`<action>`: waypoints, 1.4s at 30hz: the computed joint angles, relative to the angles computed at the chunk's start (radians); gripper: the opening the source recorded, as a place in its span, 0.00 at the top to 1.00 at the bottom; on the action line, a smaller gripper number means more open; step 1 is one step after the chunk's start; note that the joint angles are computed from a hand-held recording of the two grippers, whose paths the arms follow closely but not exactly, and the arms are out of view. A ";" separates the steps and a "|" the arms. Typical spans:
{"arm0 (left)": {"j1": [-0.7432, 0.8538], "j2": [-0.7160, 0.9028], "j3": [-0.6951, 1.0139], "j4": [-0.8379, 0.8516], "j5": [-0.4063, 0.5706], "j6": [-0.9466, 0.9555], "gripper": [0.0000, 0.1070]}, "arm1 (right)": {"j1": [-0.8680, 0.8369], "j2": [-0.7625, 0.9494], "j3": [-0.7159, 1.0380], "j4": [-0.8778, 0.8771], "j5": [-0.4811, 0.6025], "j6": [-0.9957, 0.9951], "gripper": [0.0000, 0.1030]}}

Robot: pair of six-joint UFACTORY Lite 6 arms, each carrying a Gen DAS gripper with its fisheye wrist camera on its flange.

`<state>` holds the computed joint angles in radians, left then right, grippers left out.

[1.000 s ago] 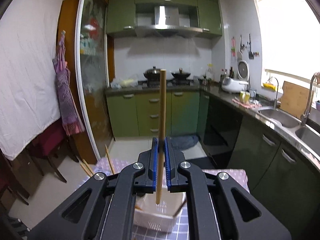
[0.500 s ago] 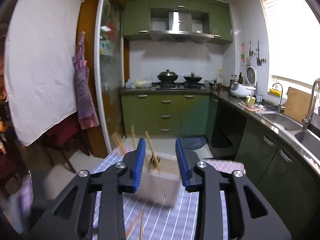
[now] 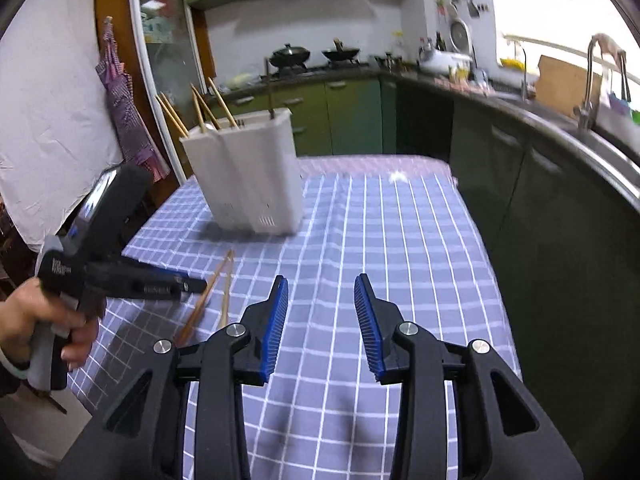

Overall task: Organize utensils
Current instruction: 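Lower the left gripper onto a remaining wooden chopstick and close on it, then grasp the last wooden chopstick with the right gripper while the left lifts its chopstick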

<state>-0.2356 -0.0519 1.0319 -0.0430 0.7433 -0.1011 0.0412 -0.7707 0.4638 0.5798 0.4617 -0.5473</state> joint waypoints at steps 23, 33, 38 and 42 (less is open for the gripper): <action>0.055 -0.106 -0.050 -0.063 -0.021 0.073 0.94 | -0.024 0.019 0.063 0.018 0.091 -0.013 0.62; 0.111 -0.465 -0.078 -0.110 0.118 0.177 0.94 | 0.173 0.195 0.123 -0.092 -0.008 0.139 0.61; 0.157 -0.637 -0.114 -0.131 0.183 0.229 0.94 | 0.260 0.336 0.196 -0.133 -0.025 0.178 0.61; 0.214 -0.726 -0.142 -0.170 0.222 0.296 0.94 | 0.304 0.471 0.279 -0.099 -0.023 0.151 0.61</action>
